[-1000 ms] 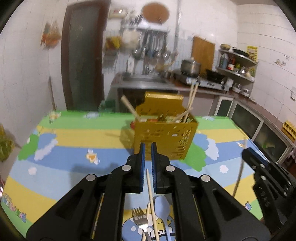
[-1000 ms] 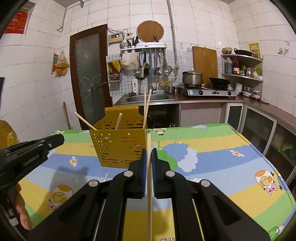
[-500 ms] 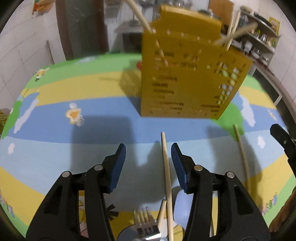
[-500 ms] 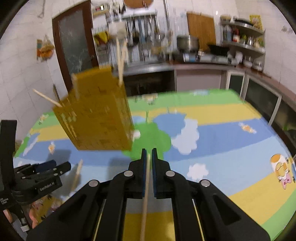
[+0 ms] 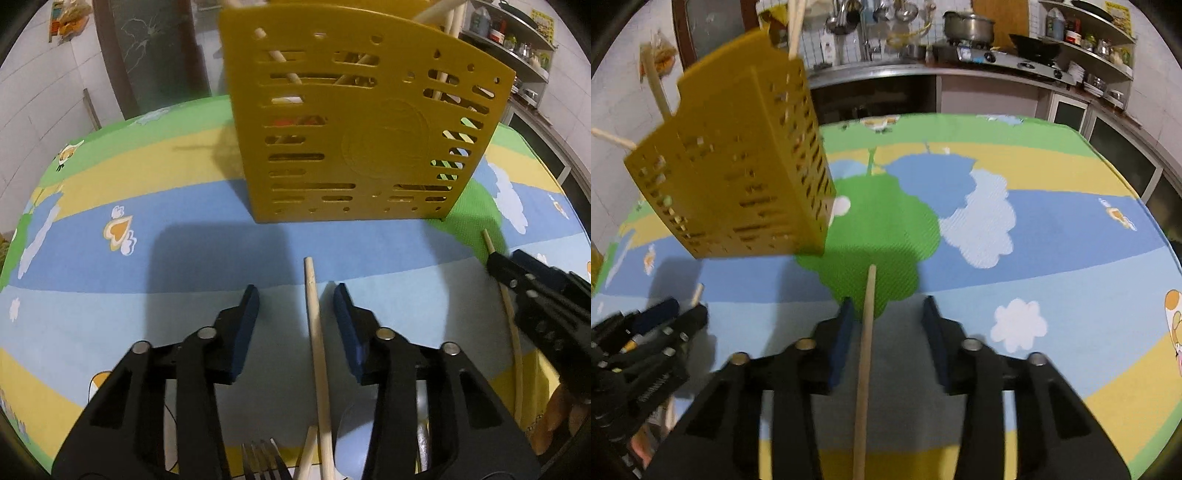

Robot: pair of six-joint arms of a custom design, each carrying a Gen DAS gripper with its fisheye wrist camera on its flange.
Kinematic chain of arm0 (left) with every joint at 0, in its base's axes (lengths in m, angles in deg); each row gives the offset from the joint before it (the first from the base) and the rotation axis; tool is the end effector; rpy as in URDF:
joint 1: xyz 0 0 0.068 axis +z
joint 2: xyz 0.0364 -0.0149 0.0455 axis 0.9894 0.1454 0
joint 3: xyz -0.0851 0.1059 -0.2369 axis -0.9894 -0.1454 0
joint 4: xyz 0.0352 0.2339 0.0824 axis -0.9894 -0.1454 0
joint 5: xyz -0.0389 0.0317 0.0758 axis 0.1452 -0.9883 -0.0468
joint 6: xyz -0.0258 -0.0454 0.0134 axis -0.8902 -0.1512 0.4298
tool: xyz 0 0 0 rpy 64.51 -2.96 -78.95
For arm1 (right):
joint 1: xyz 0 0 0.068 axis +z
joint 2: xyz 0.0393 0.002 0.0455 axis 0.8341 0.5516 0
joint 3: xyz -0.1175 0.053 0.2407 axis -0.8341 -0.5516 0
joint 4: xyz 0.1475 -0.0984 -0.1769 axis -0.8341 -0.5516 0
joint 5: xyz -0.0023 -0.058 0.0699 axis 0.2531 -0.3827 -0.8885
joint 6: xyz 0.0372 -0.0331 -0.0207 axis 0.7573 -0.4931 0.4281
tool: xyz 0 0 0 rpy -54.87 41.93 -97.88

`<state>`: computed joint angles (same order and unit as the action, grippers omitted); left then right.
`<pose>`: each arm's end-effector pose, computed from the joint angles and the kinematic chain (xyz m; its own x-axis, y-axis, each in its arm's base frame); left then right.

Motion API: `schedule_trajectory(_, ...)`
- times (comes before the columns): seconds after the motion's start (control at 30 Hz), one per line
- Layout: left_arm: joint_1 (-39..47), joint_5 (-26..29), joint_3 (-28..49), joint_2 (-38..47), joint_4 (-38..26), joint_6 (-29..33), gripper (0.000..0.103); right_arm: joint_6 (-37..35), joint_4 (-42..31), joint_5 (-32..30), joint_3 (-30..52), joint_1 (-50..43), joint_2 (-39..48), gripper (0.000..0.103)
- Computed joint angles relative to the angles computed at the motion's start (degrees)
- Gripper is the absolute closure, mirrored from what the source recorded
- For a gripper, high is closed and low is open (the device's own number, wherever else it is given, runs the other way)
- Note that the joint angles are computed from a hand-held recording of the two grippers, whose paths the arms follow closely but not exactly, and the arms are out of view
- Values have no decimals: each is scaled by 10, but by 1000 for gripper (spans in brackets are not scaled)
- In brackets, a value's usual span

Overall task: Organize utensils
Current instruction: 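Carry both held chopsticks above the yellow caddy with both tools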

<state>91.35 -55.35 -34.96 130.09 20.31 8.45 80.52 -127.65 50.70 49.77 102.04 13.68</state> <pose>0.2108 0.0303 0.2425 -0.8242 0.1131 -0.5548 0.1315 0.9913 0.0068 0.1898 0.1680 0.2320 -0.7693 0.1491 -0.6212 0.1644 0.9858 0.0330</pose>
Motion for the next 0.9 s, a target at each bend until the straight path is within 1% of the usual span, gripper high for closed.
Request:
schedule_trajectory(0.03,-9,-4,1,-7,-7,-8,78,-3,-1,3,6,3,8,79)
schedule_trajectory(0.07,-10,-4,5,-3,-7,-8,84,-5,0,2,8,3,9,83)
schedule_trajectory(0.1,-15,-6,8,0,-9,-12,89,-8,3,-2,9,1,10,93)
schedule_trajectory(0.13,-17,-7,11,3,-10,-14,91,-9,12,-8,6,-2,8,96)
schedule_trajectory(0.2,-16,-3,16,7,-11,-16,98,-9,18,-10,4,-4,5,96)
schedule_trajectory(0.3,-8,8,20,9,-15,-14,98,-7,26,-14,-3,-5,-6,97)
schedule_trajectory(0.37,0,18,24,5,-23,-12,98,-2,23,-6,-3,-1,-19,97)
schedule_trajectory(0.53,36,66,45,-26,-41,-10,98,6,-4,46,9,30,-65,97)
schedule_trajectory(0.63,69,101,61,-63,-51,1,98,13,-22,95,19,62,-97,97)
schedule_trajectory(0.67,79,113,66,-78,-55,3,98,19,-30,120,24,81,-110,97)
schedule_trajectory(0.73,103,138,75,-107,-60,10,98,17,-30,147,27,101,-126,97)
schedule_trajectory(0.83,146,181,87,-145,-62,20,98,29,-57,229,48,158,-135,97)
schedule_trajectory(0.87,166,201,89,-160,-63,24,98,31,-62,249,52,173,-139,97)
schedule_trajectory(0.9,174,210,94,-168,-65,22,98,32,-67,262,56,183,-141,97)
